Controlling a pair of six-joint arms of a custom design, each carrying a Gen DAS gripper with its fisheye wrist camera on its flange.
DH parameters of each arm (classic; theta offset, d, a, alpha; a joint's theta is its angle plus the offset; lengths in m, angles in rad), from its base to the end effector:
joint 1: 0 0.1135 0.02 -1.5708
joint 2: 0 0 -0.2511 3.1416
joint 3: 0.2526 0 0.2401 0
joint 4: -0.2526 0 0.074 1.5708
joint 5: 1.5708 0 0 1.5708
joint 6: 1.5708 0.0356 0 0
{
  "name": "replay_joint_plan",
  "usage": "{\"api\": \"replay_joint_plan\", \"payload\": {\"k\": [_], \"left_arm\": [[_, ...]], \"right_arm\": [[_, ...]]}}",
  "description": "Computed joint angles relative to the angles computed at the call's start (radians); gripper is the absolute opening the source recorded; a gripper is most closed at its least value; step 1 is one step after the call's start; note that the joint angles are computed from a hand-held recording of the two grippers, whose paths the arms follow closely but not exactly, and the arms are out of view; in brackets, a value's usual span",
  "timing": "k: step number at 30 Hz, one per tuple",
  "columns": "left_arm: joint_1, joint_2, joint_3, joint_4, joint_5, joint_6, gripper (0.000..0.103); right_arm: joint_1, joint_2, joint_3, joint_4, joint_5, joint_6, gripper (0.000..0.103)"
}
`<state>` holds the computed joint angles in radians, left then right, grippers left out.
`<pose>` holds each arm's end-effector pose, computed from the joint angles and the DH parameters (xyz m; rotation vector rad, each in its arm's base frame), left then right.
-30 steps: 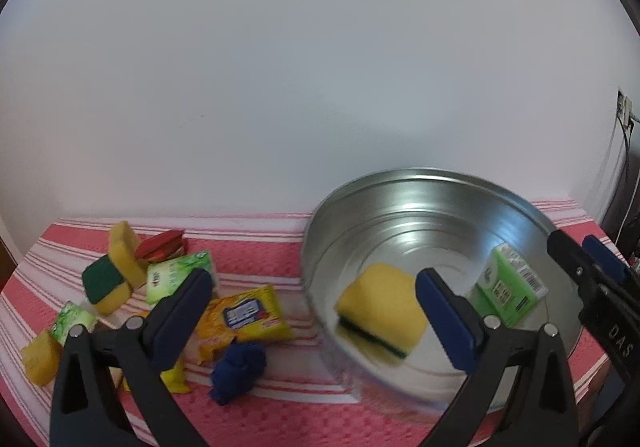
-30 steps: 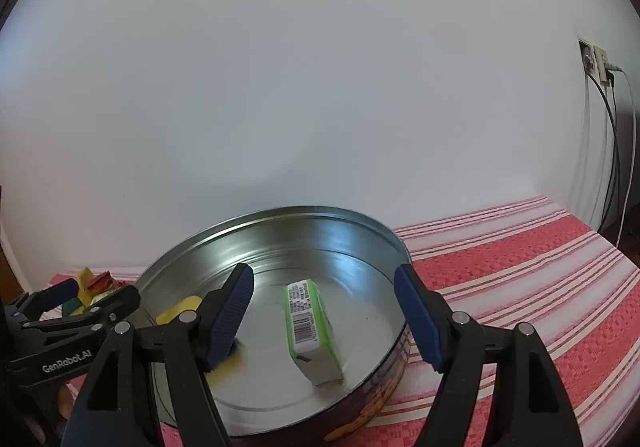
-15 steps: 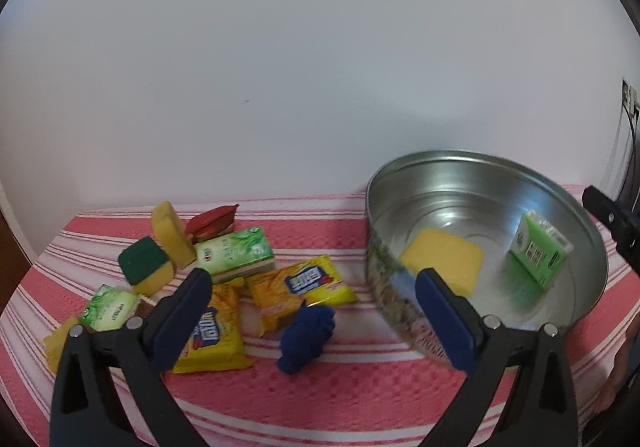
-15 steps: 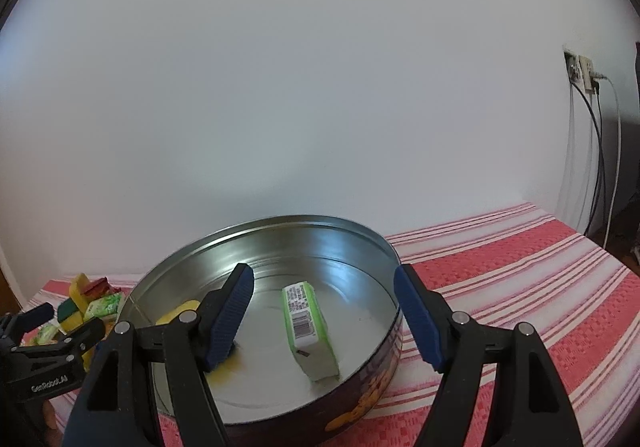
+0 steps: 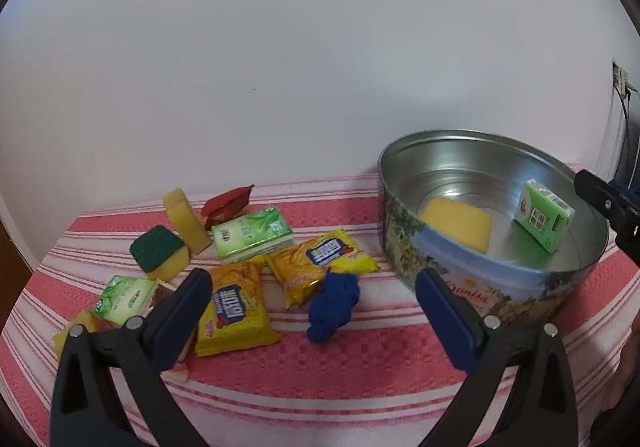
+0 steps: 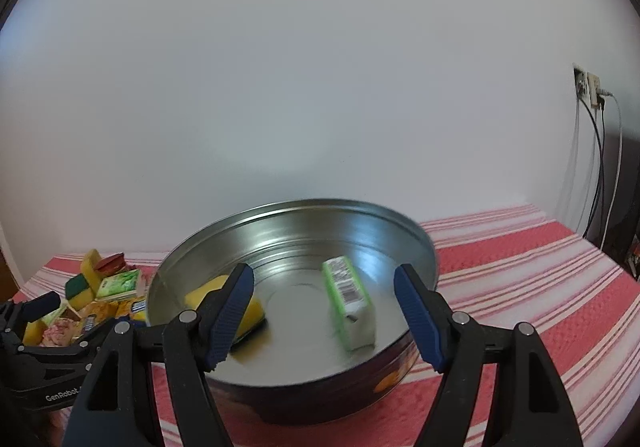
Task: Organize objects
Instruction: 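Withdraw both open tools from the tin back toward the pile, then grasp the blue cloth with the right tool while the left tool grasps another yellow sponge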
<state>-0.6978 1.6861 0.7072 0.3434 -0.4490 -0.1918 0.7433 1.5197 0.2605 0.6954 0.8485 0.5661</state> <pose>0.2503 -0.1898 0.1405 0.2941 2.1147 -0.0237 0.1786 0.1279 0.1093 0.2988 1.9089 -0.0429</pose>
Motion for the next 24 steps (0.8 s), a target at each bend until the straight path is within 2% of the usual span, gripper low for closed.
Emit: {"api": "replay_joint_plan", "payload": {"k": [7,18,21,24], "left_arm": [[0.068,-0.081,-0.093,0.027,0.051,0.066,0.103],[0.253,-0.178,-0.192,0.018,0.196,0.169,0.103],[0.302,-0.192,-0.207,0.025,0.231,0.206,0.103],[0.383,-0.222,-0.223,0.015,0.309,0.243,0.103]], "right_arm": [[0.090,0.029,0.049,-0.064,0.001,0.047,0.075],[0.236,0.192,0.259,-0.188,-0.087,0.067,0.075],[0.234,0.247,0.337,-0.227,-0.142,0.072,0.075],[0.206,0.309,0.414,-0.260,-0.229,0.105,0.075]]}}
